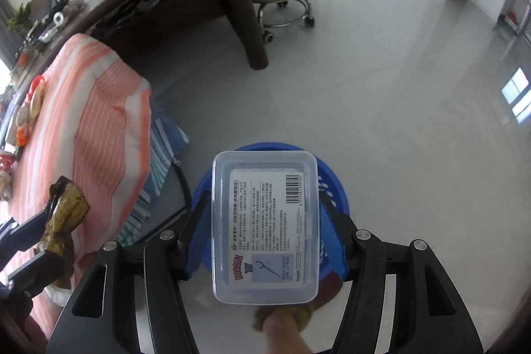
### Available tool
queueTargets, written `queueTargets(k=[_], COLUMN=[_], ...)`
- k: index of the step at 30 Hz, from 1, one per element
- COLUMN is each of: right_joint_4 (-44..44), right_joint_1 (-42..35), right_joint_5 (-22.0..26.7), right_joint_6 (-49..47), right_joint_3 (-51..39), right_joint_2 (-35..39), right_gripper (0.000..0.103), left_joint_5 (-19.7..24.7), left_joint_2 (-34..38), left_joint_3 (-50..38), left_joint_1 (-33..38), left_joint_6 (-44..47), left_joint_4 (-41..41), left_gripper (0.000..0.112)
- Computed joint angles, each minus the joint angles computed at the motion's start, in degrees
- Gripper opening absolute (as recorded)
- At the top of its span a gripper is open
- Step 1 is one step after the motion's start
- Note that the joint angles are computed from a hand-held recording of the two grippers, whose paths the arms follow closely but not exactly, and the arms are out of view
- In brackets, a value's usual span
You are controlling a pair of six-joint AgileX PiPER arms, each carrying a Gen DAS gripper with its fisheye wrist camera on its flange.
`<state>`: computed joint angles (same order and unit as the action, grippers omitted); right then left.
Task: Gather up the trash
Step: 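Carry both items over the blue wastebasket and open both tools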
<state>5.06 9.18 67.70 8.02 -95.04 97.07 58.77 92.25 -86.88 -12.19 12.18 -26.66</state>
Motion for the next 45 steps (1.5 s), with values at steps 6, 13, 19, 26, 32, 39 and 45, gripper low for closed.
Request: queueTargets(k=[6,13,19,26,32,39,45], right_joint_4=[5.5,11.2,12.4,6.5,-2.4,-10.1,-18.3], right_joint_1=[-5.9,-9.6,-11.4,-8.9,-0.5,14.2,25.6], right_joint_5=[-1.1,-1.7,-3.4,-7.6,-10.1,-14.3,-18.3], right_joint_6=[-2.9,-6.7,-7.4,-4.8,0.0,4.1,8.6], right_joint_3=[2.5,3.3,4.2,4.2,3.3,3.1,3.8], right_joint_2=[0.8,3.1,1.0,-3.3,-6.3,-8.7,-8.4], right_gripper=[0.062,0.065,0.079,0.089,0.093,0.095,0.095], left_joint_5=[-3.7,-6.5,-8.2,-5.9,-1.7,3.3,6.8], left_joint_2=[5.1,10.4,6.5,-4.3,-15.5,-23.0,-24.6], left_joint_3=[-0.6,-2.2,0.5,4.7,11.5,16.9,18.8], left_joint_1=[-4.6,-6.9,-5.6,-0.4,8.1,24.1,38.6], left_joint_6=[-3.1,-5.5,-5.9,-1.3,4.4,12.1,20.5], left_joint_4=[2.6,4.4,3.8,1.8,3.0,2.3,-1.9], left_gripper=[0.045,0.070,0.070,0.070,0.070,0.070,0.070])
